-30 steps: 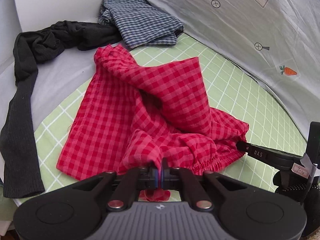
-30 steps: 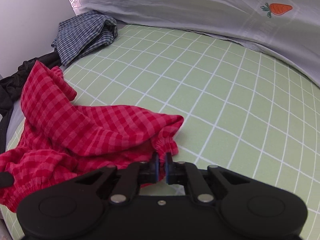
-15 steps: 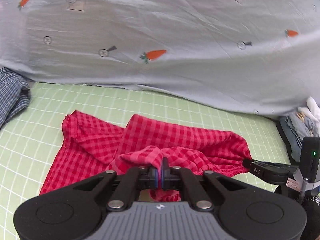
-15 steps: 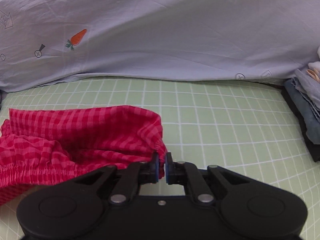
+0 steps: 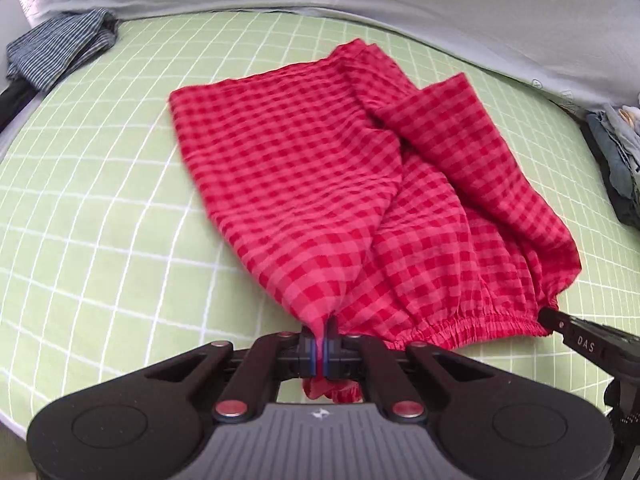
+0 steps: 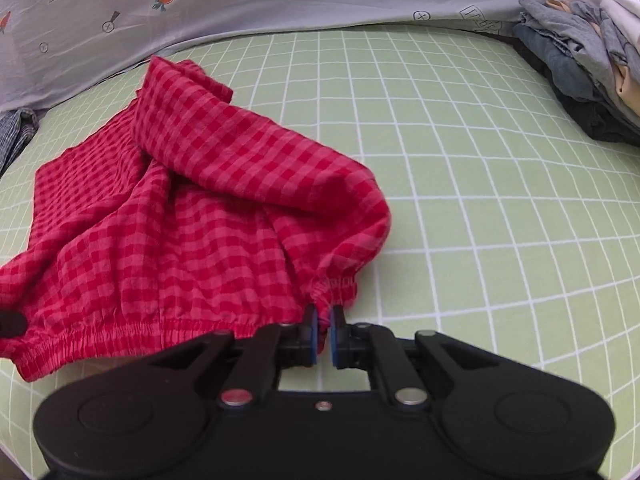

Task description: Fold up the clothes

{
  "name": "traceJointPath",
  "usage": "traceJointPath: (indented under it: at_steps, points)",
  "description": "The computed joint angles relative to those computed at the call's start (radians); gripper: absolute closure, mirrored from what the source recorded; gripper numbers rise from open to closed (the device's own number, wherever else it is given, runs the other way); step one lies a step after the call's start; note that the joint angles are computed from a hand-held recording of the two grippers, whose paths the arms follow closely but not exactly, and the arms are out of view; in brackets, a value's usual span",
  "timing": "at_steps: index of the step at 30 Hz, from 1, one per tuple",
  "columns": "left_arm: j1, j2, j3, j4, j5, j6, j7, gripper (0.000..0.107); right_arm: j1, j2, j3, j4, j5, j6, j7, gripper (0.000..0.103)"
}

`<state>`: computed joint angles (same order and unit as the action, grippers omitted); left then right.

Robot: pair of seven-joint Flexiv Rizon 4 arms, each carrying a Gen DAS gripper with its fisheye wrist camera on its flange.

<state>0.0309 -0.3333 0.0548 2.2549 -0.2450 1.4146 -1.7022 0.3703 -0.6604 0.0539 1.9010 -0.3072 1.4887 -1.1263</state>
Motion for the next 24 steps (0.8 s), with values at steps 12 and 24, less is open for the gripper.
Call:
traceJointPath:
  at_steps: [12, 24]
  points:
    - [-0.023, 0.129, 0.159, 0.075, 0.24, -0.158, -0.314, 0.088, -0.005, 0.12, 0.062, 0.161, 0.045, 0.052, -0.058, 0.065]
    - [-0.038, 0.275, 0.15, -0.033, 0.703, -0.354, -0.803, 0.045, -0.188, 0.066, 0.236, 0.023, 0.098, 0.067, -0.12, 0.059]
